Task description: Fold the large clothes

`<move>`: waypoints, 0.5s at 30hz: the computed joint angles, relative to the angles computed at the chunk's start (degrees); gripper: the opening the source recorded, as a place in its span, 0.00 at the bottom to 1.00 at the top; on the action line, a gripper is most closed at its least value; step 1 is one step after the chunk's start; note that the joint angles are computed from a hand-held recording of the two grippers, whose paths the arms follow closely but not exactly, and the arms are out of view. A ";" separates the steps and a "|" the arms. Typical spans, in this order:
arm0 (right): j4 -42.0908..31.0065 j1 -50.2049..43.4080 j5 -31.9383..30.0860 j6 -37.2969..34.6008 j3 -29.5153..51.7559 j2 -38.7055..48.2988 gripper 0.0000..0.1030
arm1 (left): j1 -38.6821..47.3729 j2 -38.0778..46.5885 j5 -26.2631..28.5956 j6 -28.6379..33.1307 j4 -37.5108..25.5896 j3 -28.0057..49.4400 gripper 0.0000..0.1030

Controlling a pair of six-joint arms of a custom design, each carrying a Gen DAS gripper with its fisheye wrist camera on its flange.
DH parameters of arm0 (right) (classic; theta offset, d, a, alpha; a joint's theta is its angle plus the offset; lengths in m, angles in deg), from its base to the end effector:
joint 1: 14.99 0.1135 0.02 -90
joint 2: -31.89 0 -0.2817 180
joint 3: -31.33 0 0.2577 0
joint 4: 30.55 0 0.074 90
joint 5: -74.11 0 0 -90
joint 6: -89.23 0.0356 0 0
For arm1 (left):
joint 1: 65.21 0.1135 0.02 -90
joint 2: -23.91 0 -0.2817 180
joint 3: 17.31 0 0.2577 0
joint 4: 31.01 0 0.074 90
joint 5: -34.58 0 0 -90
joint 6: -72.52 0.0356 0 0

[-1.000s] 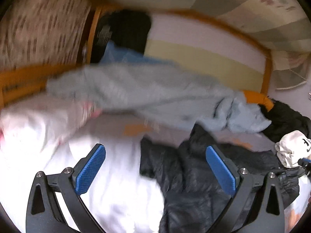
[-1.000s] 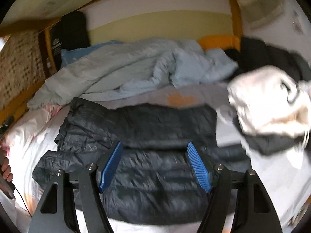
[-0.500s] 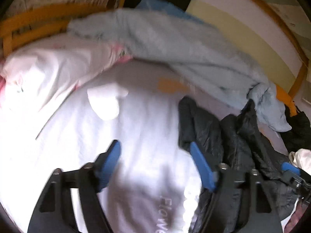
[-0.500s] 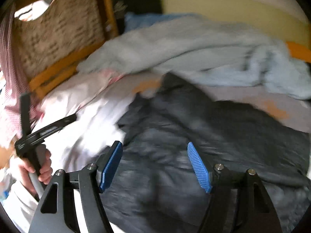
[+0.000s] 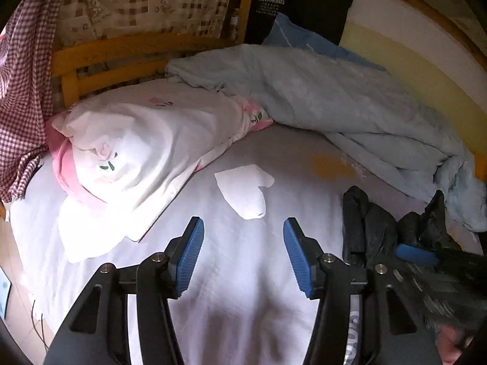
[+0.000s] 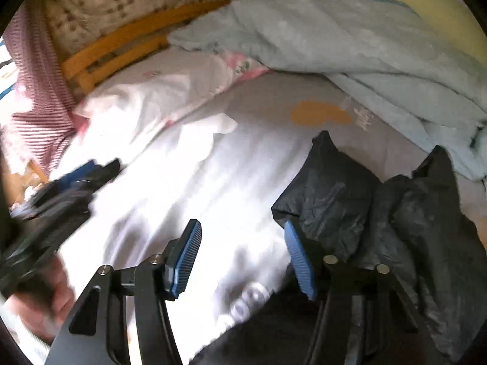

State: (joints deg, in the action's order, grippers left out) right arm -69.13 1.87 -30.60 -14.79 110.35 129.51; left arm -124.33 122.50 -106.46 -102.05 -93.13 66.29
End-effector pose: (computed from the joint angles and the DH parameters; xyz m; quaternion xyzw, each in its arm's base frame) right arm 0.3423 0.1132 0.2194 -0.2881 0.9074 0.1297 0.2771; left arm 0.1944 -0.2712 0.2314 -0.2447 0.8641 0.0371 0.4384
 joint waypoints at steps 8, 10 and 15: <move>1.04 1.81 4.30 13.38 10.26 17.23 0.33 | 0.35 -1.10 0.70 1.64 3.63 -1.68 0.53; 1.94 1.35 5.25 17.54 11.33 19.94 0.25 | 0.84 -1.13 2.47 2.93 6.08 -2.42 0.53; 6.56 1.86 9.53 20.53 12.47 24.27 0.11 | 2.16 -3.44 7.71 7.41 13.43 -5.67 0.53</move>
State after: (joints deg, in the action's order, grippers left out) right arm -62.57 3.73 -21.08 5.75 122.82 153.78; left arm -122.17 119.05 -98.76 -94.65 -79.70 60.62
